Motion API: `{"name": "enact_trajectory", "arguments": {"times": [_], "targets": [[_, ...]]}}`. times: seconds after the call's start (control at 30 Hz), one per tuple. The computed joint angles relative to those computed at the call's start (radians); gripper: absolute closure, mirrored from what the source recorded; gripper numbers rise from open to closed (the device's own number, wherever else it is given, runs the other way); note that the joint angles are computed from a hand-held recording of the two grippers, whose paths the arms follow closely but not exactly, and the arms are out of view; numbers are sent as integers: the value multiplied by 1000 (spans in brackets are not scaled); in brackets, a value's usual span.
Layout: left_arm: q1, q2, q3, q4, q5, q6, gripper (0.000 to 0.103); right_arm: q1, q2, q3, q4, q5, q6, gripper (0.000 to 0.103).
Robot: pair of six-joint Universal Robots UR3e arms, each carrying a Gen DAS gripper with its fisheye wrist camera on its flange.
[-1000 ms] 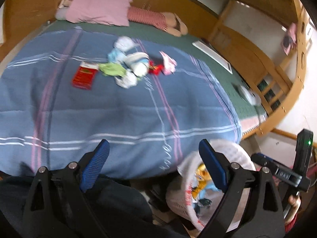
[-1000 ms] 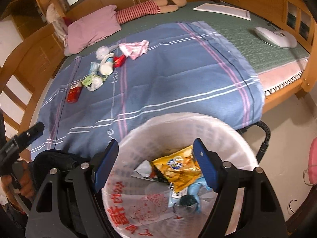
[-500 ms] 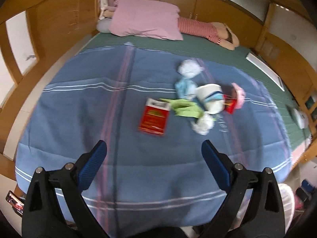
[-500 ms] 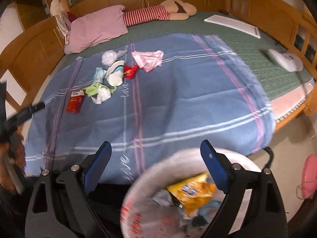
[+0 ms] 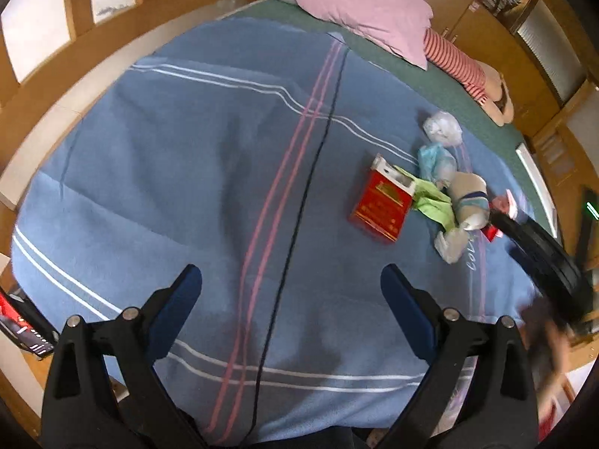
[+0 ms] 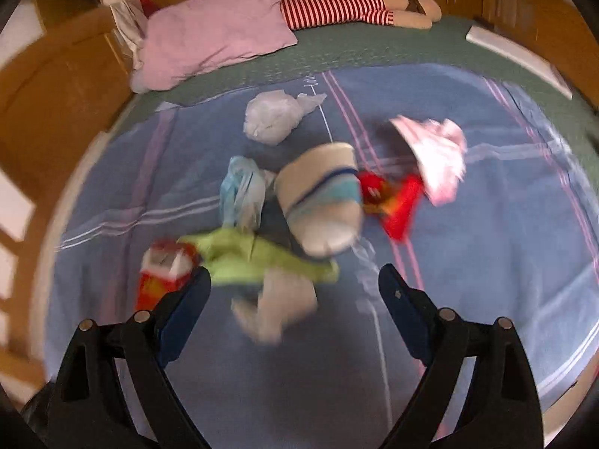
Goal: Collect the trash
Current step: 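Move both tools back over the bed toward the red cigarette box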
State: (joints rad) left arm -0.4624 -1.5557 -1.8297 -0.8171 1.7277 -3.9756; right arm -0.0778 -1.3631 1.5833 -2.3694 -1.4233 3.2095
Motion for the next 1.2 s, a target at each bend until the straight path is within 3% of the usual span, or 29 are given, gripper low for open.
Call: {"name": "enact_trajectory", "arguments": {"times": [0.13, 0.17, 0.3, 0.37, 0.47, 0.6, 0.73, 0.8, 0.87, 1.03, 1.2], "targets": [[28, 16, -22, -6, -38, 10, 7, 101, 195, -148, -3, -127, 1, 14], [35, 20, -32, -5, -45, 6, 7, 103, 209, -145, -4, -114, -6, 21], [45, 16, -40, 0, -68, -1, 7, 92, 163, -42, -62, -13, -63, 72], [43, 16, -37, -3, -66, -4, 7, 94, 128, -14, -54, 21, -104, 88], [46, 20, -41, -4, -70, -6, 7, 87, 57, 38, 4, 100, -165, 93], [60, 36, -57, -12, -66, -28, 7, 49, -58, 110, 191, 277, -291, 93], [91, 79, -104, -8, -62, -64, 7, -10, -195, 200, 307, 360, -401, 87], [105, 87, -112, -17, -56, -74, 7, -36, -241, 219, 313, 335, -391, 50], [112, 70, -94, -27, -42, -74, 7, -73, -279, 241, 269, 316, -376, 39], [120, -74, 65, -47, -37, 11, 7, -74, -187, 143, 193, 206, -251, 38], [107, -278, 275, -74, -51, 159, 7, 61, 98, -84, 101, -25, -177, 38]]}}
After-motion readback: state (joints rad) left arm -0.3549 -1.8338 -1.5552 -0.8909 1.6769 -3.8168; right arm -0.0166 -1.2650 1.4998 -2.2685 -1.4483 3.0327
